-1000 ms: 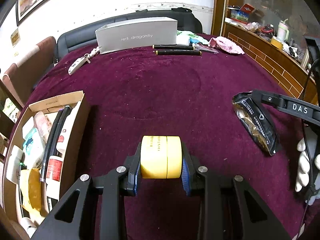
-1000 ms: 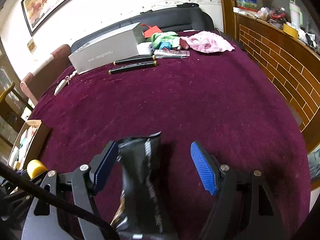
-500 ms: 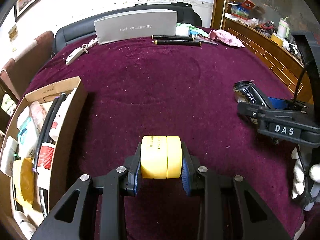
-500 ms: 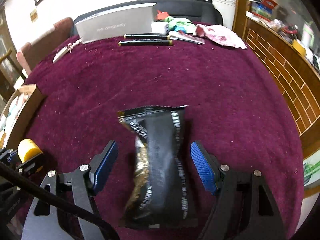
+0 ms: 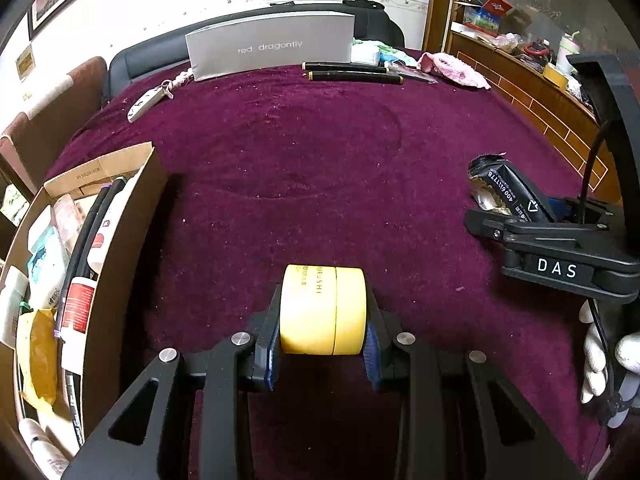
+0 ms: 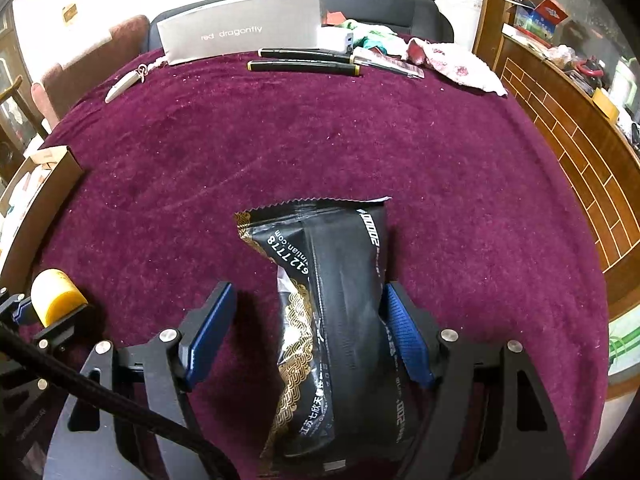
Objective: Organize objects
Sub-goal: 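Carry the yellow roll and snack bag toward the cardboard tray with both tools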
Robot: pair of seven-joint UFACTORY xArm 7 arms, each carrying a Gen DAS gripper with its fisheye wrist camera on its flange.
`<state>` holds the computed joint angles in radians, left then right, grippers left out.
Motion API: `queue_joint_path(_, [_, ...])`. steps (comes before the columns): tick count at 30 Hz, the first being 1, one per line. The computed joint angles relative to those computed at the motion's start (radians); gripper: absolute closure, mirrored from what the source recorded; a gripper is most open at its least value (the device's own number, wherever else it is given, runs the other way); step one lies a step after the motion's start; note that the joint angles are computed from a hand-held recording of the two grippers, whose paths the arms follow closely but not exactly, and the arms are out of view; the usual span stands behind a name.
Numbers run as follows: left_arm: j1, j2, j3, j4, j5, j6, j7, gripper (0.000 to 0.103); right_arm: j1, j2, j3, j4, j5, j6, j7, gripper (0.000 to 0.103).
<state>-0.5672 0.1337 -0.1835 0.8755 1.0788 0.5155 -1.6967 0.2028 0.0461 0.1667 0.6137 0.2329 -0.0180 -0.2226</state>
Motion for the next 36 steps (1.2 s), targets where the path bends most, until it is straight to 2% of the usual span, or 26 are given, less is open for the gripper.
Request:
queue_joint_path(9, [-0.003,0.001,0.0,0.002,0.0,0.005,-0.002,0.074,0.012,0.001,-0.028,0.004,-0.087,0.009,0.067,0.028])
queue_joint_path(18, [-0.002,0.003,0.0,0.003,0.001,0.001,0.0,0.068,0.027,-0.004,-0.063,0.008,-0.239,0.029,0.185,0.03])
queue_joint_path(23, [-0.005,0.004,0.001,0.006,-0.001,0.001,0.002,0.067,0.022,-0.01,-0.052,0.006,-0.243,0.038,0.184,0.037])
queue_joint_path(31, [-0.009,0.01,0.0,0.012,-0.002,0.001,0.004,0.061,0.022,-0.012,-0.054,0.008,-0.265,0.046,0.202,0.039])
queue_joint_path(36, [-0.012,0.013,0.002,0.015,-0.006,0.002,0.011,0.059,0.019,-0.019,-0.027,0.005,-0.161,0.055,0.105,0.052])
